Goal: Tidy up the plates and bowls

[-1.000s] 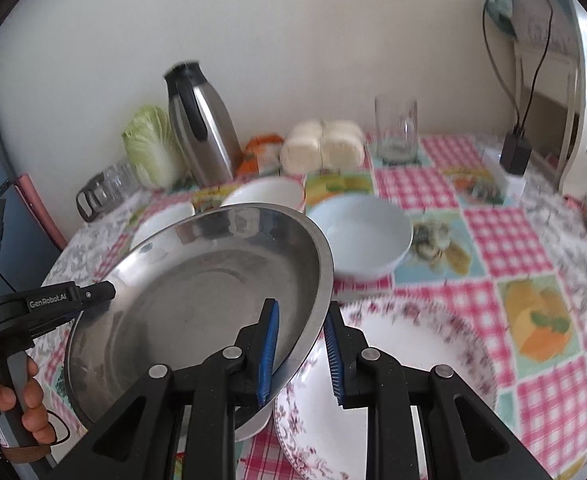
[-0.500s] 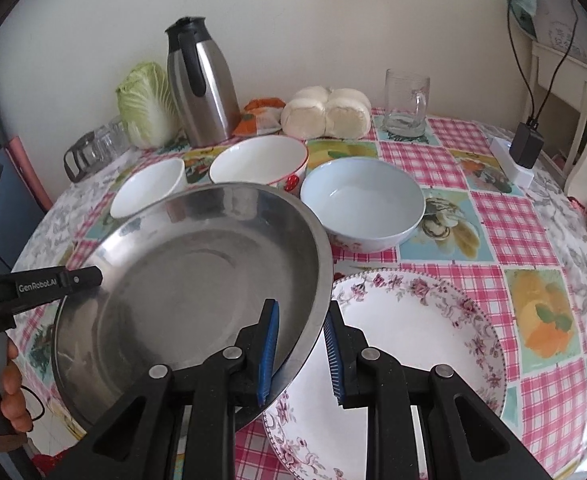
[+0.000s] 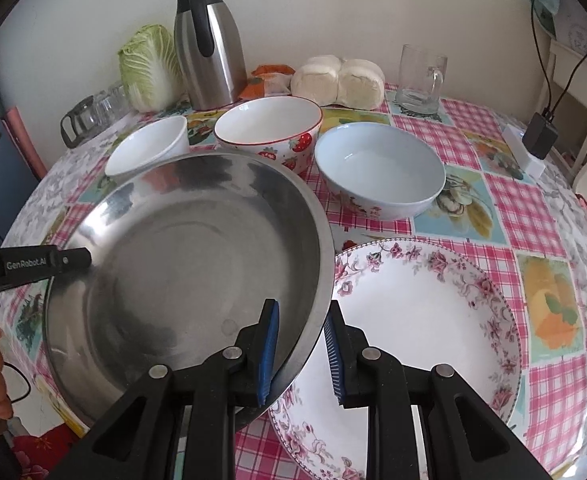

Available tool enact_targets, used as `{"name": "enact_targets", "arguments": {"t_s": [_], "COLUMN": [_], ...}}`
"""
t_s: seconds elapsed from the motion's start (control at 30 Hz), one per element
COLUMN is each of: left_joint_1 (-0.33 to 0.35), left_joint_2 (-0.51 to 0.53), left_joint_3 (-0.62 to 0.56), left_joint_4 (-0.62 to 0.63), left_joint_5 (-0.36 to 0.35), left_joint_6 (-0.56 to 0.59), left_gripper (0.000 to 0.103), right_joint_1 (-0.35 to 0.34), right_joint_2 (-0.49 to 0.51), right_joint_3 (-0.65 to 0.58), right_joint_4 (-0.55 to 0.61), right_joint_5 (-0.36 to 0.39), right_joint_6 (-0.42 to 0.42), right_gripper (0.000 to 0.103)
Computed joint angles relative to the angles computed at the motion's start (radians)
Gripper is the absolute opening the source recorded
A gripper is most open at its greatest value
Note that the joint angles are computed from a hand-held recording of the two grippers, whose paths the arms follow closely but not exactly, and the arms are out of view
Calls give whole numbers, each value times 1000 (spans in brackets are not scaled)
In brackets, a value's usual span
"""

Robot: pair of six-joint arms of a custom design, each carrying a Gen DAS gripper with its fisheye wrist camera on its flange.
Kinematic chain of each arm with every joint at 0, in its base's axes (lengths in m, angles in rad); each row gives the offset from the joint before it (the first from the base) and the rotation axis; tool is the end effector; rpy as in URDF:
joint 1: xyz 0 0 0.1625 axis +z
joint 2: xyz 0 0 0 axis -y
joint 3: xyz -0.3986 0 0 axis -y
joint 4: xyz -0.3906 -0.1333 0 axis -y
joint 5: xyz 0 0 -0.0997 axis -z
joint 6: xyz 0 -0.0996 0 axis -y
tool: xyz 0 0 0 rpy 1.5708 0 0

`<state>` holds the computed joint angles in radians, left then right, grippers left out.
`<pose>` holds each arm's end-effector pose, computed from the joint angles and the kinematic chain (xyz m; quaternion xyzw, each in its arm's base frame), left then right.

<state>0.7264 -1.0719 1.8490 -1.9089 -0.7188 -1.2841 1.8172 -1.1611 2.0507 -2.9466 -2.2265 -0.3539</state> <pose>-0.2591 -0.5087 0.1369 -0.1060 0.8870 -0.2565 0.3691 0.1996 -0.4961 0.2015 0.1976 -0.9007 0.2108 0.3243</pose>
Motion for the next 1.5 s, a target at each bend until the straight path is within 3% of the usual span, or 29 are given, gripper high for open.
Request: {"name": "enact_targets", "arguments": {"t_s": [0.53, 0.73, 0.8, 0.87, 0.93, 1.0, 1.13, 1.33, 1.5], "left_joint_1": [10, 21, 22, 23, 24, 21, 12, 4, 3], "left_joint_2": [15, 2, 6, 4, 1, -1, 0, 4, 7], "left_joint_3": [7, 16, 7, 6, 3, -1, -7, -21, -24], "left_joint_4": [-94, -131, -104, -98, -89, -72, -56, 5, 30], "left_joint_5": [-6, -53, -51, -55, -58, -52, -34, 6, 23], "left_joint_6": [91, 91, 80, 73, 62, 51, 54, 15, 3], "left_gripper": [28, 36, 46, 53, 58, 60, 81, 91, 101], "right_joint_1": [-8, -8, -10, -10, -7, -2, 1, 2, -2], "right_joint_2": [9, 6, 5, 2, -1, -4, -5, 1, -3], "right_joint_3": [-12, -15, -18, -19, -19, -17, -14, -14, -10], "right_joint_4": [-32, -5, 5, 14, 13, -3, -38, -60, -88], "right_joint_5": [-1, -1, 4, 7, 15, 20, 31, 26, 31], "right_joint_6": [11, 30, 37, 43, 46, 39, 22, 12, 15], "right_gripper": [25, 27, 31, 49, 58, 60, 76, 95, 103]}}
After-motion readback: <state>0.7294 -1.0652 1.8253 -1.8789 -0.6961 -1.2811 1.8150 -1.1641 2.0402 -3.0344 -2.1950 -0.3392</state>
